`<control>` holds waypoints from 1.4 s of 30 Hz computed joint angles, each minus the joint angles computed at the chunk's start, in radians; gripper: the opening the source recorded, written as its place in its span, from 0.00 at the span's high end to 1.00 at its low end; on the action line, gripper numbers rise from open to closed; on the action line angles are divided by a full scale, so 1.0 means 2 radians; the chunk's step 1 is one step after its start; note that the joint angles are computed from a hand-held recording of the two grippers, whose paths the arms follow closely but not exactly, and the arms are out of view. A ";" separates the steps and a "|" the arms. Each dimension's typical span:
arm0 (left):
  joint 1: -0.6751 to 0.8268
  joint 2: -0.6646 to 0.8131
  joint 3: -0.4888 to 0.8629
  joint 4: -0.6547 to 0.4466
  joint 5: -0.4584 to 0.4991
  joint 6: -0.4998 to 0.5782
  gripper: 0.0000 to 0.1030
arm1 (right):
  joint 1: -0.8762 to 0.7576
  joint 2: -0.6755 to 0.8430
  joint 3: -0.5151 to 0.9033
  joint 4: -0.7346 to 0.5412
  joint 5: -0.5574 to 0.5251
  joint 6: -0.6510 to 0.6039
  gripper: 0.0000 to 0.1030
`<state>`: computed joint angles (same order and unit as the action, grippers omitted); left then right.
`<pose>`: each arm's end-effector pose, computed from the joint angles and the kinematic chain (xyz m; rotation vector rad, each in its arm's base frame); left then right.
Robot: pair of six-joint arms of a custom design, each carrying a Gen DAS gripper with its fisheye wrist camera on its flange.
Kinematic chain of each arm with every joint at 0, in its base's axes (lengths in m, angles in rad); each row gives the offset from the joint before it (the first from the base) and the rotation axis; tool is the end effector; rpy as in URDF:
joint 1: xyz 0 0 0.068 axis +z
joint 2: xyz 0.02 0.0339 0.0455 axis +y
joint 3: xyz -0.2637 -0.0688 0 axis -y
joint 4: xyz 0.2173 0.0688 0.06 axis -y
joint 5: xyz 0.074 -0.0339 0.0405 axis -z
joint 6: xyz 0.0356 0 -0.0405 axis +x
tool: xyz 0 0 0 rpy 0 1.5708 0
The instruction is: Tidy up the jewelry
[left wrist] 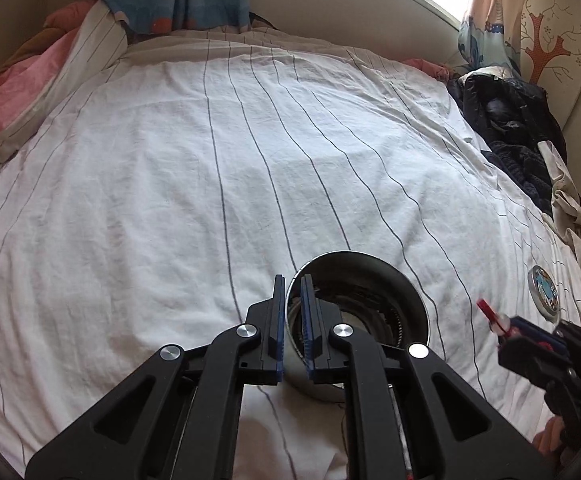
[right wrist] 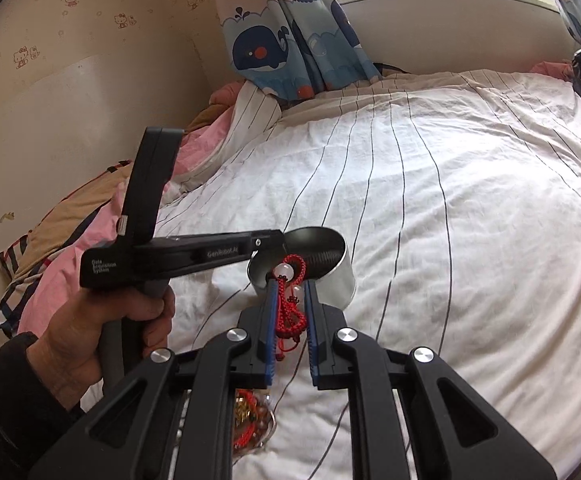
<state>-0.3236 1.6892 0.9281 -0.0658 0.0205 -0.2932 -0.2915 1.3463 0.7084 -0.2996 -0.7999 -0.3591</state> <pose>0.3070 -0.1037 0.1883 0.0465 2.4203 -0.3103 0.2277 -0.0417 0.2097 -0.3832 2.2129 0.6581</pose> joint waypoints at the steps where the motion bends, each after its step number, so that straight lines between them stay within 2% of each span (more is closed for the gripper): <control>1: 0.009 -0.014 -0.013 0.002 0.001 0.005 0.90 | 0.016 0.011 0.004 0.018 0.008 0.015 0.87; 3: 0.024 -0.047 -0.039 0.000 0.000 0.017 0.85 | 0.047 0.038 0.010 0.058 0.028 0.040 0.87; 5: 0.040 -0.083 -0.070 -0.001 0.006 0.025 0.75 | 0.077 0.069 0.015 0.090 0.049 0.058 0.87; 8: 0.051 -0.137 -0.122 0.001 0.013 0.023 0.68 | 0.111 0.115 0.027 0.114 0.086 0.062 0.86; 10: 0.043 -0.174 -0.156 0.000 0.010 0.015 0.62 | 0.118 0.119 0.022 0.131 0.102 0.070 0.75; 12: 0.023 -0.209 -0.187 -0.001 0.001 0.009 0.60 | 0.107 0.097 0.010 0.130 0.097 0.070 0.74; 15: -0.022 -0.263 -0.229 -0.011 -0.024 -0.008 0.55 | 0.069 0.039 -0.020 0.093 0.080 0.040 0.69; 17: -0.053 -0.299 -0.256 -0.018 -0.038 -0.033 0.51 | 0.029 0.006 -0.038 0.049 0.062 0.005 0.67; 21: -0.124 -0.352 -0.290 -0.043 -0.085 -0.080 0.50 | -0.067 -0.044 -0.085 -0.052 0.030 -0.082 0.61; 24: -0.186 -0.370 -0.299 -0.056 -0.134 -0.111 0.50 | -0.116 -0.061 -0.119 -0.094 0.015 -0.134 0.61; 29: -0.262 -0.383 -0.303 -0.085 -0.198 -0.142 0.47 | -0.115 -0.090 -0.180 -0.059 0.024 -0.131 0.58; 32: -0.256 -0.382 -0.304 -0.091 -0.197 -0.143 0.45 | -0.109 -0.116 -0.186 -0.067 0.001 -0.133 0.57; 35: -0.235 -0.384 -0.306 -0.087 -0.185 -0.144 0.43 | -0.061 -0.120 -0.187 -0.033 0.013 -0.094 0.57; 42: -0.223 -0.370 -0.302 -0.082 -0.189 -0.130 0.38 | 0.052 -0.049 -0.163 0.045 0.063 -0.025 0.57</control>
<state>-0.7706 0.9488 0.3243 -0.2289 -0.3578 -0.5539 -0.1868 1.2488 0.3827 -0.2087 -0.6733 -0.4083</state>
